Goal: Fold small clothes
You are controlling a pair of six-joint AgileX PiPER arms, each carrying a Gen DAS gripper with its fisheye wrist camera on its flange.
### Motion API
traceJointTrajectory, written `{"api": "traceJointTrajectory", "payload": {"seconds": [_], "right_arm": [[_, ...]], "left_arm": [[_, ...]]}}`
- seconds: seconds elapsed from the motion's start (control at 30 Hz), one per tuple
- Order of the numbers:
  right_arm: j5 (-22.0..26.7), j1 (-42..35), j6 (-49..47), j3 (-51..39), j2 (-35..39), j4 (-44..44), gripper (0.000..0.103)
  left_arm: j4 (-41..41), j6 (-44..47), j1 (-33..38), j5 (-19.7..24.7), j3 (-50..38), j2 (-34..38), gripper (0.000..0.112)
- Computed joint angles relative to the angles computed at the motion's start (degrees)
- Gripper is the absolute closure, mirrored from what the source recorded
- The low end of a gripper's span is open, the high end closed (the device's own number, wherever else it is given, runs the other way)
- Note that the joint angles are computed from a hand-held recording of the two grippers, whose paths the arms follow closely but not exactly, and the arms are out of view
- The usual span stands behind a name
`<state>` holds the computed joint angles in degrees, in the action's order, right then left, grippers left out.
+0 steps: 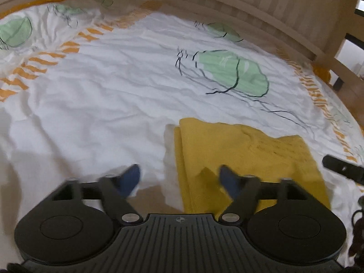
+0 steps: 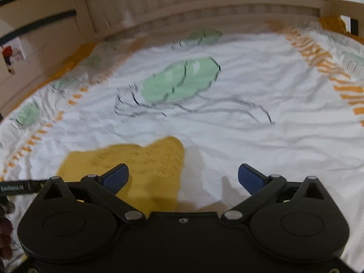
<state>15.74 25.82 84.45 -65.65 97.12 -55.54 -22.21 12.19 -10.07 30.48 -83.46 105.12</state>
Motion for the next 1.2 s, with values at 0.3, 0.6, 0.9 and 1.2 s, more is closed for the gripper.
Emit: {"api": "traceJointTrajectory", "payload": {"seconds": [0.3, 0.6, 0.9, 1.2], "right_arm": [[10.22, 9.23, -1.93, 3.71, -11.38, 3.11, 0.001], [22.80, 20.39, 4.83, 5.42, -16.35, 1.13, 0.001], [42.72, 33.41, 12.32, 3.67, -15.06, -4.45, 0.001], [47.83, 34.72, 11.37, 0.17, -12.27, 1.37, 0.001]], "left_arm": [[14.98, -10.78, -4.75, -3.79, 13.88, -16.85, 0.013], [20.39, -9.80, -9.62, 2.61, 22.65, -29.14, 0.014], [44.88, -34.78, -18.68, 14.32, 21.53, -31.25, 0.016], [45.49, -38.50, -19.88, 18.72, 18.42, -29.71, 0.021]]}}
